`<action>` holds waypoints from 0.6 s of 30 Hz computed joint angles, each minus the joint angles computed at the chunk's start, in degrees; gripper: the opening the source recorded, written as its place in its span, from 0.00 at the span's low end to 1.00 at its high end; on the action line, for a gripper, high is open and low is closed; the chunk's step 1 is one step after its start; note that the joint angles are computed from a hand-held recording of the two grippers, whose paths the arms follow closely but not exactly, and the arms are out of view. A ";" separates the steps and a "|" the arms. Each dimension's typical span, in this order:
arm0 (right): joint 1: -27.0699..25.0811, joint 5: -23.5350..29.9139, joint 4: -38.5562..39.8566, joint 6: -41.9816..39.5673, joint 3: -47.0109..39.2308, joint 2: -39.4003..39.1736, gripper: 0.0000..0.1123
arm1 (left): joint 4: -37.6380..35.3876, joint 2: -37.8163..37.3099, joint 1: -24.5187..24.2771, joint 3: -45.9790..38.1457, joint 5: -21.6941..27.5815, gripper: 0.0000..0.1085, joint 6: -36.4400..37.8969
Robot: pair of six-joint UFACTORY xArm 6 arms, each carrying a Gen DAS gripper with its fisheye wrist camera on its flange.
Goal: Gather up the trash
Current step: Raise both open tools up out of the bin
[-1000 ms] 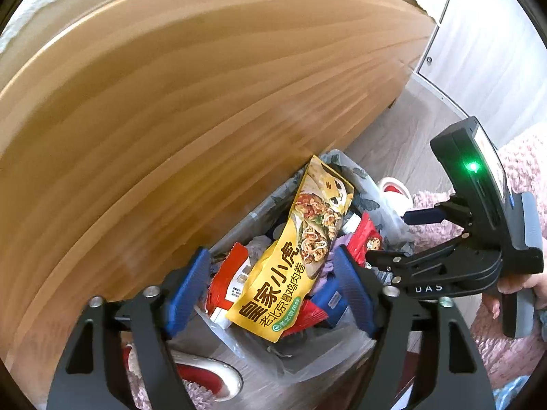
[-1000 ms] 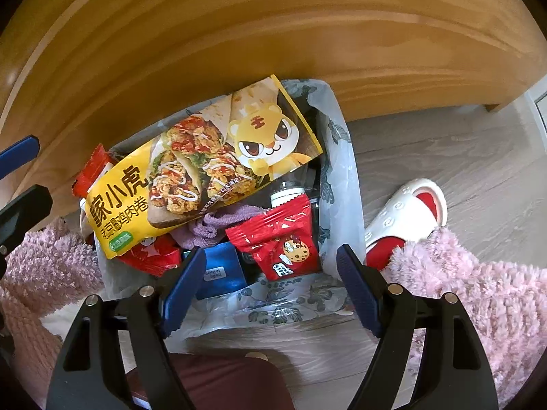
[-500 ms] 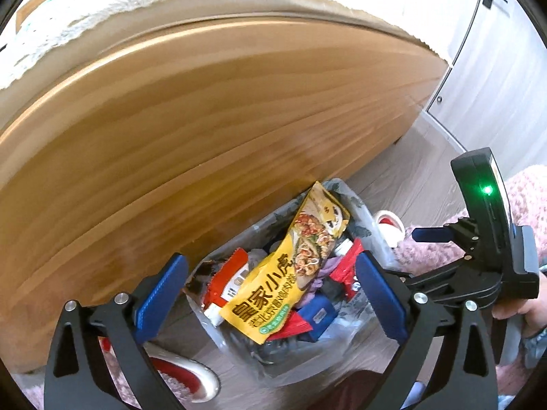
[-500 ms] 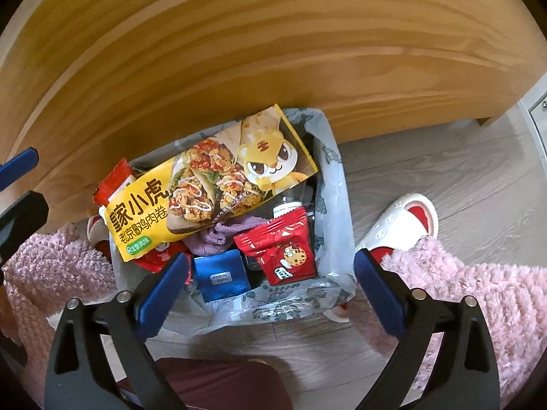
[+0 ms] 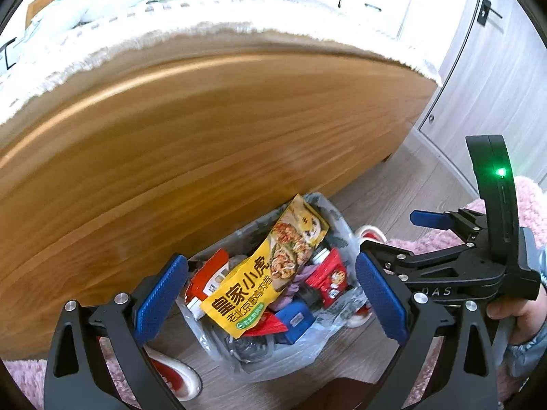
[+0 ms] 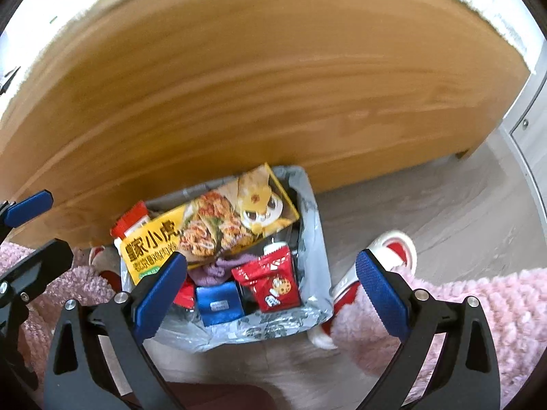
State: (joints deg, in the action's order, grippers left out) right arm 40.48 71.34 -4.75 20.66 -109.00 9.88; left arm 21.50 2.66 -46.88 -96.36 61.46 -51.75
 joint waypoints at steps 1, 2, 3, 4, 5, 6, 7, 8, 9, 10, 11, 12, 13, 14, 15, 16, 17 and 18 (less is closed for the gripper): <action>0.03 -0.93 -0.58 0.12 0.19 -0.35 0.84 | 0.65 -0.27 -0.22 0.05 -0.17 0.88 -0.56; 0.20 -1.60 -1.23 0.36 0.28 -0.64 0.84 | 1.40 -0.52 -0.45 0.02 -0.32 0.88 -1.13; 0.30 -2.75 -2.08 0.48 0.79 -1.32 0.84 | 2.04 -0.74 -0.63 0.06 -0.44 0.88 -1.61; 0.39 -3.21 -2.60 0.62 0.94 -1.63 0.84 | 2.71 -0.90 -0.78 0.02 -0.56 0.88 -2.10; 0.45 -3.68 -3.04 0.71 0.97 -1.86 0.84 | 3.46 -1.08 -0.96 -0.08 -0.56 0.88 -2.70; 0.45 -4.40 -3.32 0.70 1.26 -2.22 0.84 | 4.02 -1.20 -1.02 -0.14 -0.61 0.88 -3.14; 0.55 -4.99 -3.64 0.71 1.32 -2.45 0.84 | 4.58 -1.47 -1.06 0.03 -0.83 0.88 -3.68; 0.63 -5.32 -4.04 0.64 1.28 -2.69 0.84 | 5.30 -1.79 -1.11 0.20 -1.11 0.88 -4.40; 0.71 -5.80 -4.63 0.70 1.46 -3.03 0.84 | 5.72 -2.00 -1.12 0.28 -1.27 0.88 -4.84; 0.85 -6.37 -5.18 0.96 1.74 -3.41 0.84 | 6.08 -2.16 -1.12 0.24 -1.36 0.88 -5.21; 0.89 -7.05 -5.59 1.12 2.05 -3.82 0.84 | 6.62 -2.44 -1.18 0.33 -1.62 0.88 -5.75; 0.84 -7.99 -6.02 1.28 2.27 -4.29 0.84 | 6.95 -2.64 -1.20 0.30 -1.70 0.88 -5.96; 0.84 -8.57 -6.36 1.50 2.38 -4.56 0.84 | 7.41 -2.81 -1.26 0.20 -1.66 0.88 -6.16; 0.78 -9.28 -6.78 1.76 2.56 -4.83 0.84 | 7.80 -3.03 -1.25 0.22 -1.73 0.88 -6.32; 0.74 -10.03 -7.25 1.98 2.59 -5.06 0.84 | 8.20 -3.17 -1.24 0.14 -1.76 0.88 -6.54; 0.74 -10.88 -7.80 2.15 2.60 -5.29 0.84 | 8.68 -3.33 -1.20 -0.10 -1.73 0.88 -6.94; 0.72 -11.52 -8.42 2.28 2.42 -5.44 0.84 | 8.87 -3.43 -1.13 -0.22 -1.82 0.88 -7.19; 0.68 -11.99 -8.88 2.36 2.18 -5.51 0.84 | 9.17 -3.56 -1.12 -0.31 -1.89 0.88 -7.55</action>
